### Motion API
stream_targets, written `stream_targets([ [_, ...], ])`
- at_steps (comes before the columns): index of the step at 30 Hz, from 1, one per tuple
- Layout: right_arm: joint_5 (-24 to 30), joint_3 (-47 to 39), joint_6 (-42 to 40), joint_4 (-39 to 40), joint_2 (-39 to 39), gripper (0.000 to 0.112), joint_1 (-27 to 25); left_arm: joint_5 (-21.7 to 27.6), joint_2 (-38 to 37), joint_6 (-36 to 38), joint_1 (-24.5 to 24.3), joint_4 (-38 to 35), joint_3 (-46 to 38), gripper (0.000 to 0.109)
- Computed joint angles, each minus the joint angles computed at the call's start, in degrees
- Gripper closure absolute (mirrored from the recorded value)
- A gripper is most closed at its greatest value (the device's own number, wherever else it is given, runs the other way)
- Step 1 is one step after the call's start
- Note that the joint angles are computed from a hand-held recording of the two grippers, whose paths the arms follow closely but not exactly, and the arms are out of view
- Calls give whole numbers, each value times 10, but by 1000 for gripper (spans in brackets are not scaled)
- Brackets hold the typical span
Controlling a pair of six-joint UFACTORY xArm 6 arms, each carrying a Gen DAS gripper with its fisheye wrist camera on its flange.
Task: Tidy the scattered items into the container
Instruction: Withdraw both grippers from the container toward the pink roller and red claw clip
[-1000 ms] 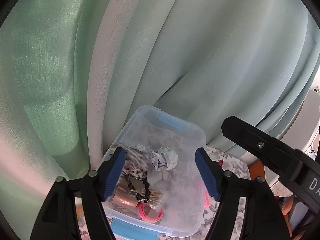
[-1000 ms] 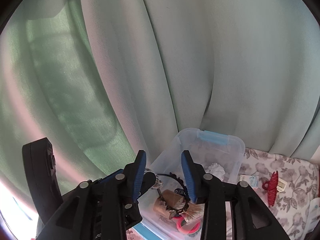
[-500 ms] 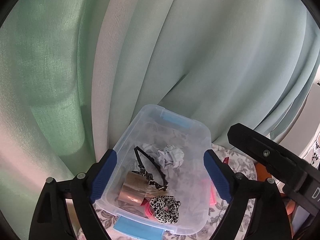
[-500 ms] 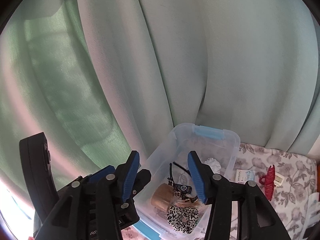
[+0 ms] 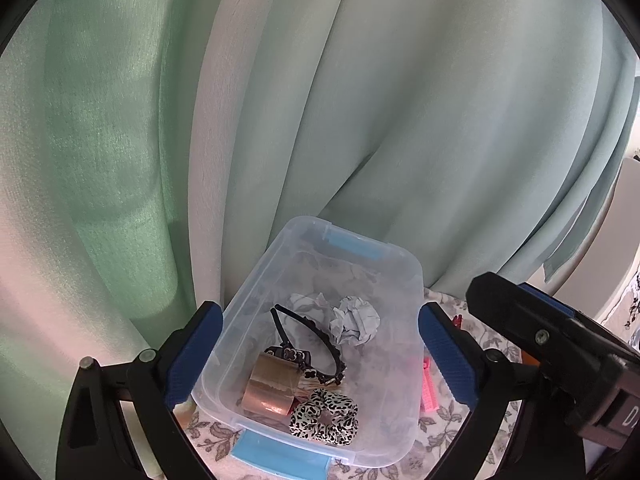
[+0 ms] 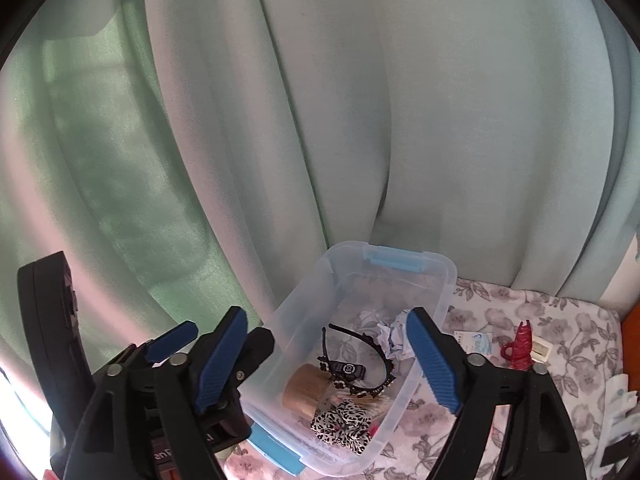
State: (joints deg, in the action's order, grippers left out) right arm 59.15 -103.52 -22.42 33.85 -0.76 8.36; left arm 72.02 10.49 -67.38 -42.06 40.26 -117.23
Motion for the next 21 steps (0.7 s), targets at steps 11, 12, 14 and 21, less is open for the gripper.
stream_targets([
  [11,-10,18,11,1,-13,9,-15,10,-9,8,-6,2,2,10],
  [12,-12,22,8,5,-17,9,-19,10,-10,8,-6,2,2,10],
  [14,-18,29,4,8,-23,9,-23,10,-12,13,-5,1,2,10],
  [21,-44,55,2,13,-42,9,-36,-2,-11,35,-1,5,1,10],
])
